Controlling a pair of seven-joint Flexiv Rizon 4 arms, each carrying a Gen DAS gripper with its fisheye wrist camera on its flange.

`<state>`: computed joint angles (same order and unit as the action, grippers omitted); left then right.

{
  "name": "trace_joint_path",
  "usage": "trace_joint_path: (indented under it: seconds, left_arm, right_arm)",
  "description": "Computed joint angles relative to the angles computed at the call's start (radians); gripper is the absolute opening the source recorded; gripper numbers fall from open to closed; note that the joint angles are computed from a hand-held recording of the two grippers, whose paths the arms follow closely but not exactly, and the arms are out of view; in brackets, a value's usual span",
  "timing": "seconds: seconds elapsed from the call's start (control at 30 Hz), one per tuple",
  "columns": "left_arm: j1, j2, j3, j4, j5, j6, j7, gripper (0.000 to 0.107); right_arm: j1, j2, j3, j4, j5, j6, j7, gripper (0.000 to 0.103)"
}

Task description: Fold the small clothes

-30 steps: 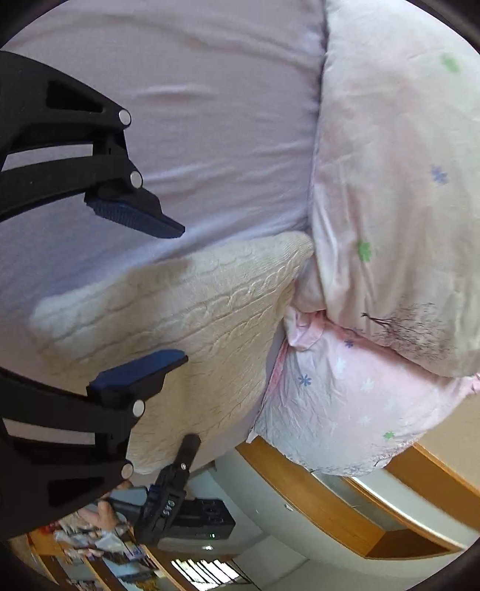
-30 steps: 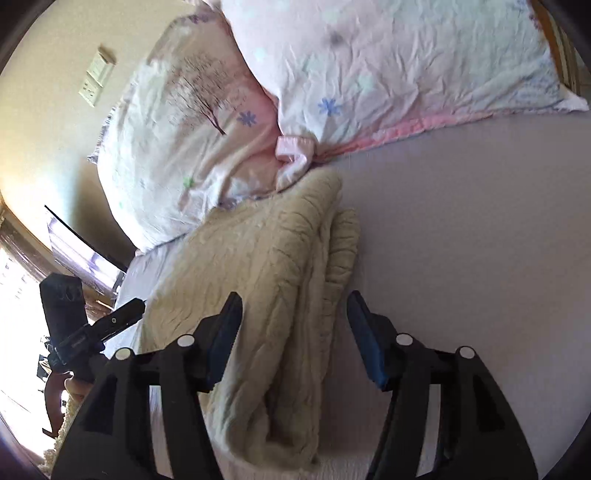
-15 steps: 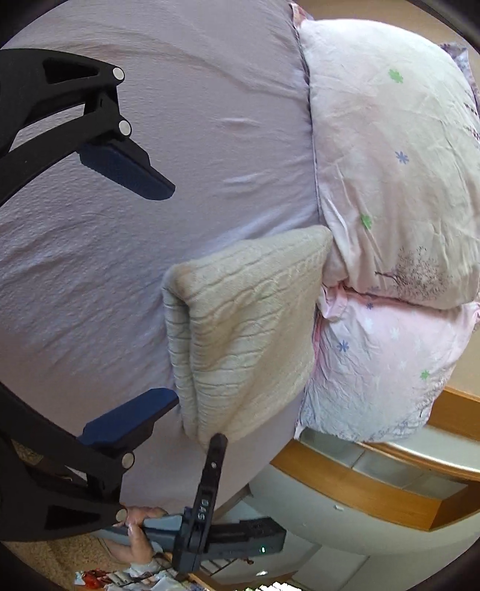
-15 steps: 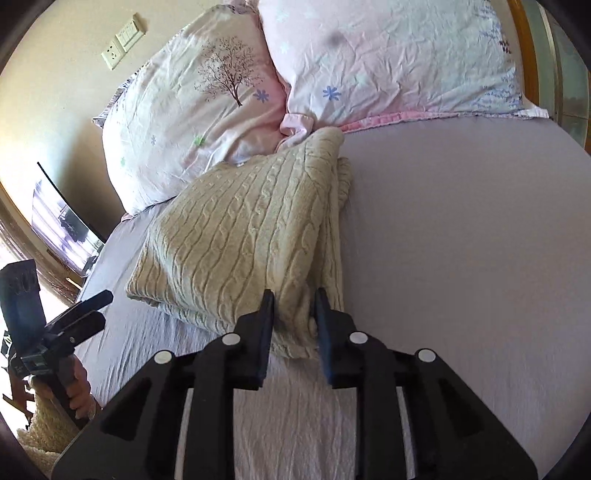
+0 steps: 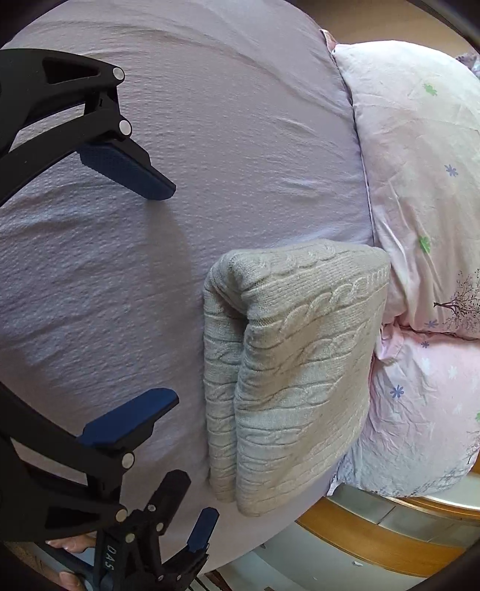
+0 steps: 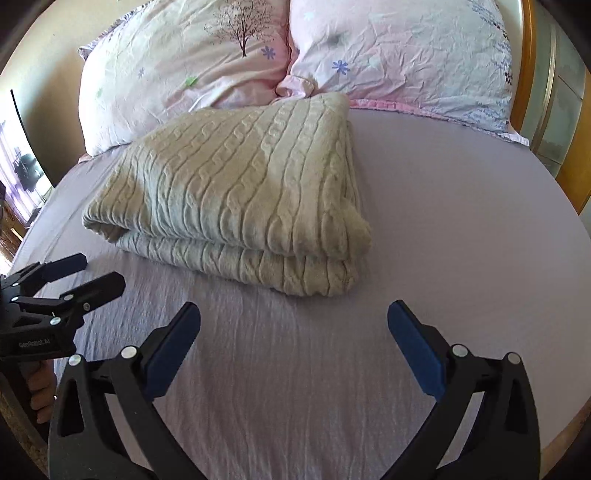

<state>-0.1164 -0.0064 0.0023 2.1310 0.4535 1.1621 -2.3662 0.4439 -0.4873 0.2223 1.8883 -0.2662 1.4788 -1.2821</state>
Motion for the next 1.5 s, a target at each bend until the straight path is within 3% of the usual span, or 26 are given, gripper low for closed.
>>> trace_joint_path:
  seconds: [0.1, 0.27, 0.47, 1.5]
  left_arm:
    - [-0.016, -0.009, -0.020, -0.066, 0.107, -0.143, -0.084, 0.102]
    - [-0.023, -0.005, -0.015, -0.076, 0.129, -0.179, -0.115, 0.102]
    - [-0.029, 0.001, -0.019, -0.078, 0.148, -0.195, -0.138, 0.102]
    - [-0.026, -0.003, -0.016, -0.079, 0.141, -0.184, -0.122, 0.102]
  right_arm:
    - [0.126, 0.022, -0.163, 0.053, -0.130, 0.030, 0.111, 0.101]
    - [0.114, 0.023, -0.154, 0.068, -0.130, 0.060, 0.110, 0.101]
    - [0.178, 0.028, -0.246, 0.105, -0.165, 0.136, 0.162, 0.101]
    - [0.192, 0.028, -0.263, 0.108, -0.178, 0.143, 0.179, 0.101]
